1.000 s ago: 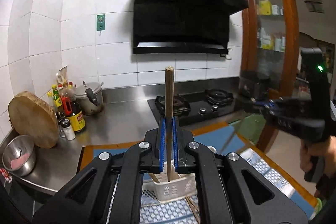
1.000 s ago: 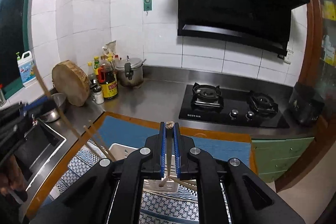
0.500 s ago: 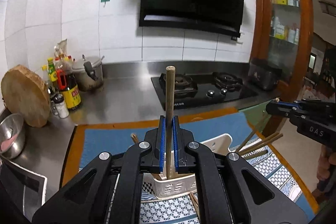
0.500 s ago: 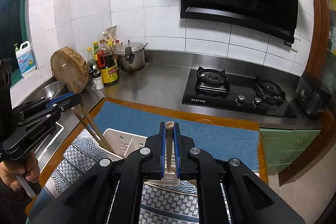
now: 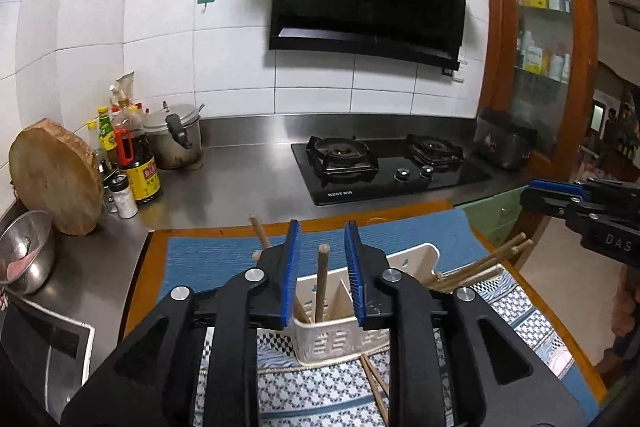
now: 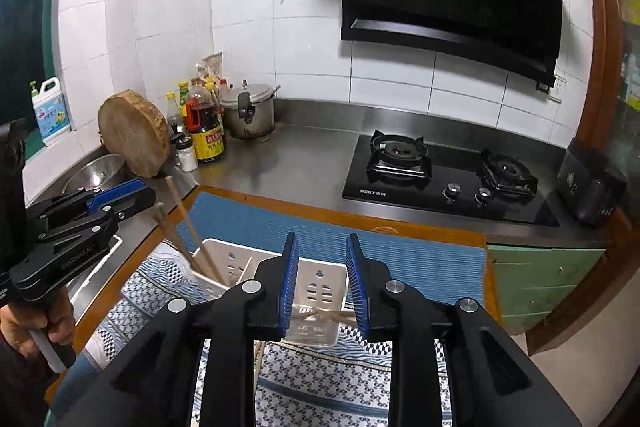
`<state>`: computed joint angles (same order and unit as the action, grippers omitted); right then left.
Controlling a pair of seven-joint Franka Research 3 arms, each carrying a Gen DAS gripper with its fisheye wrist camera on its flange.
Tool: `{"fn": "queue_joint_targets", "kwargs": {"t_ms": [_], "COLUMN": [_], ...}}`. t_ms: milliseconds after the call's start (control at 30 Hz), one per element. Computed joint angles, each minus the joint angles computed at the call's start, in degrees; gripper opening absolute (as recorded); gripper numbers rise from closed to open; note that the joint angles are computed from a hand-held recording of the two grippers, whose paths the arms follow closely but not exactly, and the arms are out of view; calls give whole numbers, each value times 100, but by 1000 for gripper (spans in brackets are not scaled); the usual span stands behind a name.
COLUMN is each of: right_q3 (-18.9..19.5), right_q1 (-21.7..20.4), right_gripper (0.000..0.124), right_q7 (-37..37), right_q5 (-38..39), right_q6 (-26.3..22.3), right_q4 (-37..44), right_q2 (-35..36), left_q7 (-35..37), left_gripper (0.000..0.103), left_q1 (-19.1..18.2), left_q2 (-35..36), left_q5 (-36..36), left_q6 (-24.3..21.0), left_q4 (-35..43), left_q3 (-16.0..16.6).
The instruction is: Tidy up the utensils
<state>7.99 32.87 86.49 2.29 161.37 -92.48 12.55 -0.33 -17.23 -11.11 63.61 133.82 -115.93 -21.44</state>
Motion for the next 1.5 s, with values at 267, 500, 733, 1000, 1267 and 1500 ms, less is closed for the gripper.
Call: {"fn": "queue_joint_targets", "kwargs": {"t_ms": [267, 500, 733, 1000, 1267, 1500], "right_q3": [358, 501, 606, 358, 87, 336], "right_q1": [-178, 50, 249, 517, 675, 384], "right_gripper": [28, 28, 27, 21, 9, 8], "right_q7": [-886, -1416, -1149, 43, 954, 619], "right_q5": [1072, 1961, 1875, 641, -384, 92], "right_q6": [644, 878, 1045, 952, 1063, 1236], "right_q4": [-1942, -3259, -3648, -3485, -3552, -3787], "right_q2": [-1085, -1364, -1007, -503, -485, -640], "left_q7": [-421, -1105, -1666, -2214, -2418, -2495], "left_gripper": [46, 56, 59, 59, 59, 59], "left_q1": [-202, -470, -723, -826, -839, -941], "left_q2": [-609, -1000, -1207, -1344, -1061, -475], "left_q5": [-255, -651, -1088, -1378, -1287, -1076], "left_q6": [-325, -445, -507, -228, -25, 143], "left_q4": [-680, -1459, -2021, -2550, -2527, -2233], "left_q3": [-359, -670, -746, -764, -810, -764]}}
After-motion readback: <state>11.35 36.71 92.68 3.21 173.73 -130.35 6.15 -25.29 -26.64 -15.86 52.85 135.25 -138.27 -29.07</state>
